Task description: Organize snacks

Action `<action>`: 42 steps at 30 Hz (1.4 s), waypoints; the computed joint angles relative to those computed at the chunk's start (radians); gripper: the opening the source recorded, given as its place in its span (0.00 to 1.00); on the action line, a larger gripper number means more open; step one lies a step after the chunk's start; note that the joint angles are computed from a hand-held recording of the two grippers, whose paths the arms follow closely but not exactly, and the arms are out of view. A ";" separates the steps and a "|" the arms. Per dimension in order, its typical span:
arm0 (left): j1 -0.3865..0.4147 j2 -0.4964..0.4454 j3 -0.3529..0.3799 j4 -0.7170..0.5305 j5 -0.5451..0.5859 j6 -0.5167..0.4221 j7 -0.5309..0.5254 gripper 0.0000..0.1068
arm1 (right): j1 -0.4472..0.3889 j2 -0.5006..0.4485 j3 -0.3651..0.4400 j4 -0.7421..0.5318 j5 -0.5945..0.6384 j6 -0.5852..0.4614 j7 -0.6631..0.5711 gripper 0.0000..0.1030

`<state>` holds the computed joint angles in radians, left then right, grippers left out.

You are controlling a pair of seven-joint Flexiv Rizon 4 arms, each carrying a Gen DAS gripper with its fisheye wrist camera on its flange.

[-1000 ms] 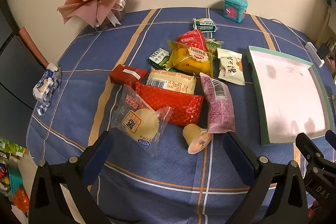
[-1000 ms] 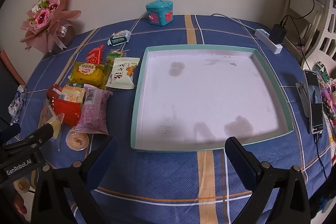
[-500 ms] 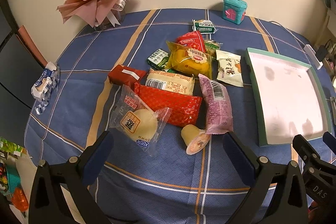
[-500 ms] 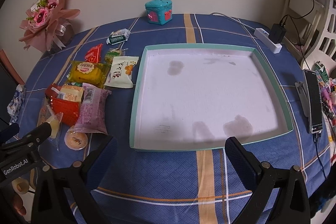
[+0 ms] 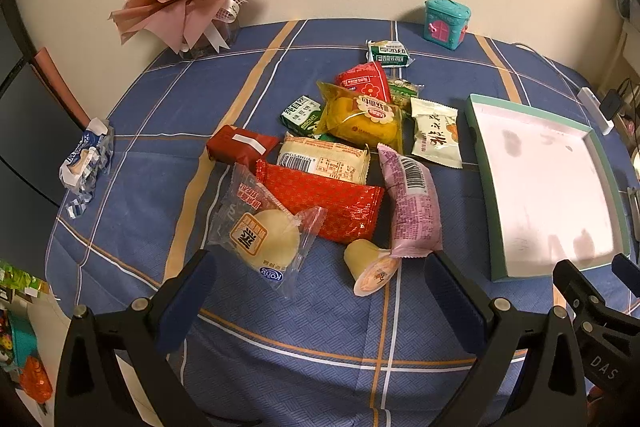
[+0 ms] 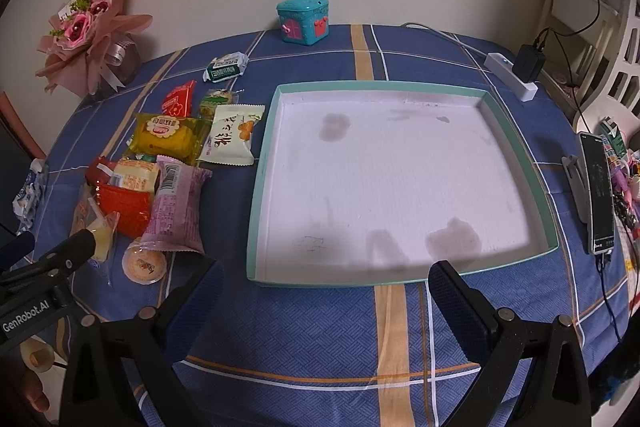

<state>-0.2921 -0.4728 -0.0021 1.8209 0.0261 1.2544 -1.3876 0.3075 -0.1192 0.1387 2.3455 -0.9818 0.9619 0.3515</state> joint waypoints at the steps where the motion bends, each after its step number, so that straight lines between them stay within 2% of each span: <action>1: 0.000 0.000 -0.001 0.000 0.000 0.000 0.000 0.96 | 0.000 -0.001 0.000 -0.001 0.001 0.000 -0.001 1.00; 25: -0.004 -0.005 0.010 -0.014 0.024 -0.027 -0.021 0.96 | 0.010 -0.013 0.000 -0.016 0.038 -0.007 -0.043 1.00; 31: 0.023 -0.006 -0.012 -0.010 -0.016 -0.038 -0.008 0.96 | 0.014 -0.026 -0.004 -0.030 0.040 0.004 -0.050 1.00; 35: 0.051 -0.017 -0.018 -0.021 -0.060 -0.052 -0.009 0.96 | 0.016 -0.054 -0.020 -0.055 -0.011 0.050 -0.047 1.00; 39: 0.091 -0.043 -0.030 -0.053 -0.121 -0.109 -0.015 0.87 | 0.020 -0.104 -0.043 -0.100 -0.067 0.116 -0.050 1.00; 42: 0.125 -0.063 -0.052 -0.071 -0.172 -0.146 0.005 0.86 | 0.021 -0.150 -0.063 -0.134 -0.074 0.182 -0.059 0.99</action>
